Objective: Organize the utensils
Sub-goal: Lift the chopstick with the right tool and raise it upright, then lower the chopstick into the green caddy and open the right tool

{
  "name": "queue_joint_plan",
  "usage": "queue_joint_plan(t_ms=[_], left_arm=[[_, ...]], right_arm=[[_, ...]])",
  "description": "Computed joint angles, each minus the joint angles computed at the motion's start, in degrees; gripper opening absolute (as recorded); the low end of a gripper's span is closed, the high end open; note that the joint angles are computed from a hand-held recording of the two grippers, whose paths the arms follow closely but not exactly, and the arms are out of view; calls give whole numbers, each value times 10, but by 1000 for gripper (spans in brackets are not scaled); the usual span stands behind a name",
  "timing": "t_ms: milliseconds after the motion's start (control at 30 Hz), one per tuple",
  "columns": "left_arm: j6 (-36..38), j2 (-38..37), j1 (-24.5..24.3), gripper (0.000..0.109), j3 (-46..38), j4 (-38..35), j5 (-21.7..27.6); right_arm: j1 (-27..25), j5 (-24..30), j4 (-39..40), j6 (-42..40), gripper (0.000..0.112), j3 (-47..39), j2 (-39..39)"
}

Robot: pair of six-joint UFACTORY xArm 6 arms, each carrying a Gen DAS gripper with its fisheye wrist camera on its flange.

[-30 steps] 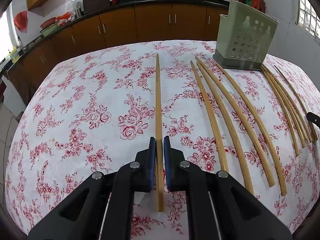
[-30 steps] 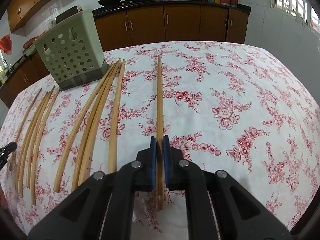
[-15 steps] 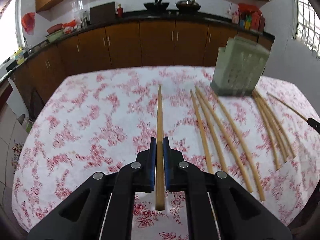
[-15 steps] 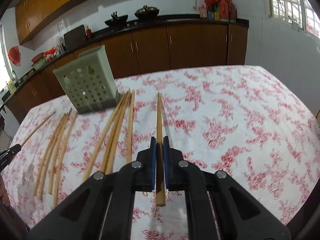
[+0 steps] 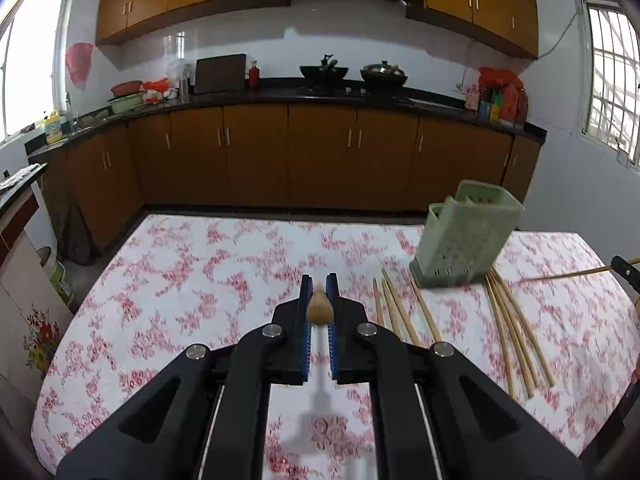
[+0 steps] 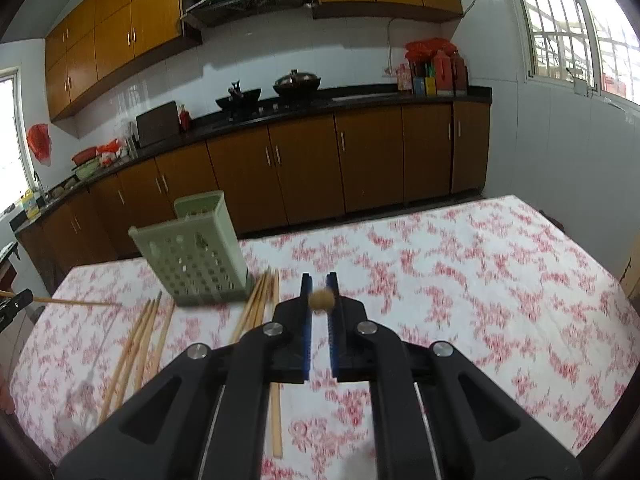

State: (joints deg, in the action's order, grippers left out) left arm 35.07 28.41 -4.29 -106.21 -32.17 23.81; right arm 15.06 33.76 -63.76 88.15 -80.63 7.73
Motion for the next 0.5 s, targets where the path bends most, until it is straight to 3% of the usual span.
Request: queue_joint_plan(t_ms=[300, 500], left_arm=[[-41, 38, -3, 7, -70, 41, 3], [-55, 78, -4, 7, -169, 47, 32]], right_arm=[[-18, -8, 6, -12, 8, -40, 17], [-28, -16, 5, -39, 8, -90, 27]])
